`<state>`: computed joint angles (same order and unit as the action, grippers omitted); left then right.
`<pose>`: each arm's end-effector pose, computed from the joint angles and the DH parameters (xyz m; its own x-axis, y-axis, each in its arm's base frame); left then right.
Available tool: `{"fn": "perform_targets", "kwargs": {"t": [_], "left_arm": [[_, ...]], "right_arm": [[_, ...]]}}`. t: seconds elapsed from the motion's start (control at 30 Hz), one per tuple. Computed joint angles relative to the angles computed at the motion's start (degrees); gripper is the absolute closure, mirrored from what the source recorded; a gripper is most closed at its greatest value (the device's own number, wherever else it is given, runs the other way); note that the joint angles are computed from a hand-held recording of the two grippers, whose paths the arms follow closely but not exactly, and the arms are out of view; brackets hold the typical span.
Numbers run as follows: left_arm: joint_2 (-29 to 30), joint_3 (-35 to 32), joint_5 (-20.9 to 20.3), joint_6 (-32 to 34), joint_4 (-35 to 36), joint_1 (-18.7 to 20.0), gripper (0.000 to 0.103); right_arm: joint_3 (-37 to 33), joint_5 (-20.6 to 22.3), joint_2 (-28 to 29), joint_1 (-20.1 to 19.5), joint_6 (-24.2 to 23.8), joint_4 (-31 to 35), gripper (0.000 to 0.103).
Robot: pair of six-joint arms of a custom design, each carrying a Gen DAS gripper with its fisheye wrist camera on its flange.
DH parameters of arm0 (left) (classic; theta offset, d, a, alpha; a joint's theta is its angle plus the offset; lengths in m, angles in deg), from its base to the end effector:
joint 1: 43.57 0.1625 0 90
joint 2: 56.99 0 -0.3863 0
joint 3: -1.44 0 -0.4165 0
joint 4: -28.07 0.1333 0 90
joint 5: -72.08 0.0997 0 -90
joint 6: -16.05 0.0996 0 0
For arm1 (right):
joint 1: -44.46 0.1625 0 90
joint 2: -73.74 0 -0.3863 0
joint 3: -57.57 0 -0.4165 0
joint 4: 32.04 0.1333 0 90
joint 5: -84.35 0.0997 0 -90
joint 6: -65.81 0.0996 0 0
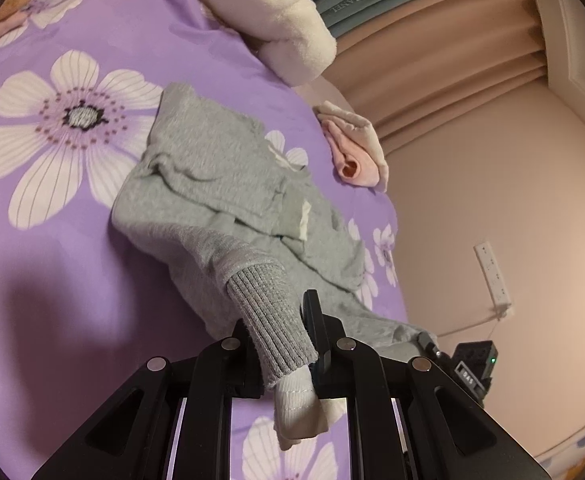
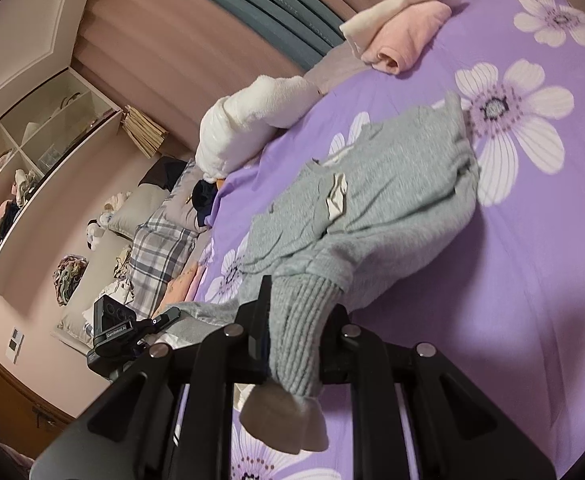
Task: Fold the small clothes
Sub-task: 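Lift the hem with both grippers and fold it over toward the collar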
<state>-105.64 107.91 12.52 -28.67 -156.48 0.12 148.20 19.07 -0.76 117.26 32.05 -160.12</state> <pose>-0.3129 -0.5531 0.0908 -0.9866 -0.0953 0.1323 -0.1614 0.6848 -0.7107 -0.0191 -0.6532 0.3724 -0.9123 -0.3932 -0.1147 -0.2799 0.8029 -0.5263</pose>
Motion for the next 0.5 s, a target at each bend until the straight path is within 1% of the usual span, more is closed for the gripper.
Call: {"fn": "perform_targets", "kwargs": {"t": [0.23, 0.37, 0.5], "left_arm": [[1.03, -4.45, -0.3, 3.04, 0.12, 1.75, 0.091], [2.16, -8.14, -0.78, 4.61, 1.07, 3.24, 0.091], [3.57, -12.69, -1.55, 6.39, 2.55, 4.96, 0.091]], "right_arm": [[-5.71, -0.43, 4.36, 2.51, 1.65, -1.94, 0.087], [-10.36, -0.09, 7.83, 3.71, 3.36, -2.6, 0.086], [-15.47, -0.85, 11.72, 5.15, 5.11, -3.01, 0.087]]}}
